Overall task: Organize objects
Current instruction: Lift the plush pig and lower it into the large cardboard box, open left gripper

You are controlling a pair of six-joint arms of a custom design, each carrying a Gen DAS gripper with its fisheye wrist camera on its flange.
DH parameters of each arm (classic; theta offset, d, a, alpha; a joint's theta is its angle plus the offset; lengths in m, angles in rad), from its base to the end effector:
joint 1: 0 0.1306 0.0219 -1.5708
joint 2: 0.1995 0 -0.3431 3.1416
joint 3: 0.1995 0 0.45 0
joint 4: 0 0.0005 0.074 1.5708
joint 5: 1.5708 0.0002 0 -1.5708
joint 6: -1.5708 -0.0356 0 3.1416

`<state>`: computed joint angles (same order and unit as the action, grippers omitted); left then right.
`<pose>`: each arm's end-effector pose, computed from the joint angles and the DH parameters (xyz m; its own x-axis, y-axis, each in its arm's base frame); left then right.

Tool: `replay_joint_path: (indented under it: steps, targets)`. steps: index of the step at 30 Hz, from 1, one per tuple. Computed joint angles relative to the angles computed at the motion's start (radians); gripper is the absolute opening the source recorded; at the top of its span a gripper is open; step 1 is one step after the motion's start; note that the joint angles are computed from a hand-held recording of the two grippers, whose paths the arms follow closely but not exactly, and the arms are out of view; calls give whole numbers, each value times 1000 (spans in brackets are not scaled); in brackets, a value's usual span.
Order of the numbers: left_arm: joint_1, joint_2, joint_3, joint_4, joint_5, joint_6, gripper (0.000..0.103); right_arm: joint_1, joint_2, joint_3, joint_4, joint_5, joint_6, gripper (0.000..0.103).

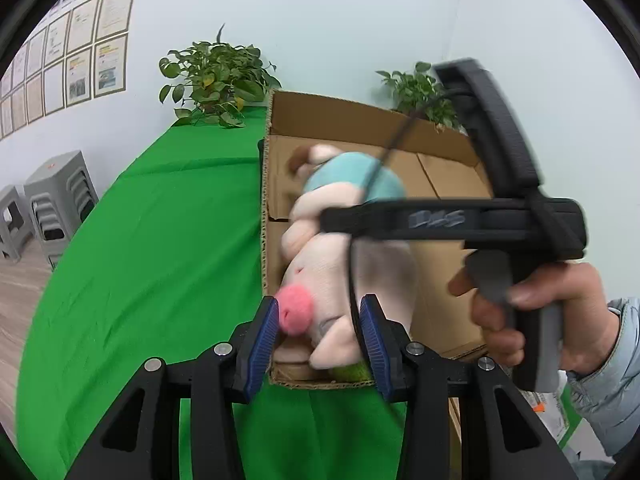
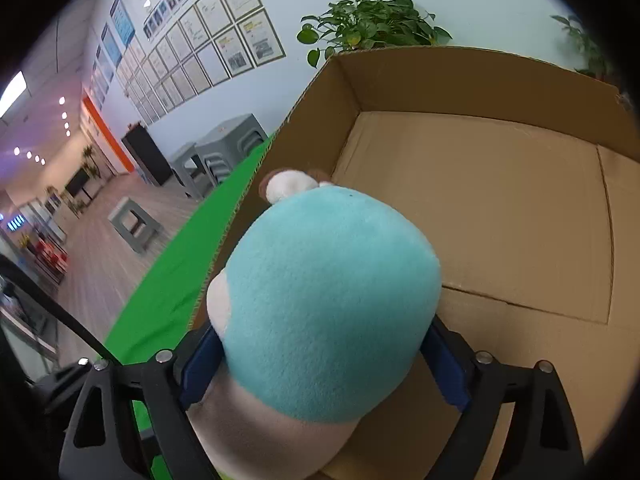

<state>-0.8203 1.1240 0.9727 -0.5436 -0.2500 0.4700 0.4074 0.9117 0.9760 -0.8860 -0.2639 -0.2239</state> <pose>0.3239 -0.3351 0.3258 -0.6516 0.0553 -0.7566 0.3185 0.9251 -0.2066 0.3568 0.1636 0.3875 -0.7767 -0.1017 -0.6216 -0.3827 0.8601 0.3374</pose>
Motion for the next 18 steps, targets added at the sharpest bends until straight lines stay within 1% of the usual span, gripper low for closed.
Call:
replay_joint_path:
  steps: [3, 5, 7, 9, 11, 12, 16, 18]
  targets:
    - [24, -7, -16, 27, 30, -9, 42, -17, -42, -34, 13, -29, -30, 93]
    - [4, -43, -47, 19, 24, 7, 42, -25, -60, -49, 16, -41, -44, 95]
    - [-13, -61, -61, 5, 21, 27, 42, -22, -47, -44, 16, -43, -45, 96]
    - [-103, -103, -74, -47, -38, 84, 42, -10, -25, -31, 14, -42, -56, 97]
    - [-102, -102, -82, -43, -14, 83, 42, -2, -8, -17, 16, -66, -66, 97]
    - [-121, -110, -87, -52, -18, 95, 42, 7, -6, -8, 12, -62, -66, 98]
    - [-109, -75, -75, -49, -2, 87, 42, 34, -25, 10, -2, -35, -35, 99]
    - [-108, -76, -81, -36, 1, 90, 42, 26, -25, 7, -34, -18, -54, 99]
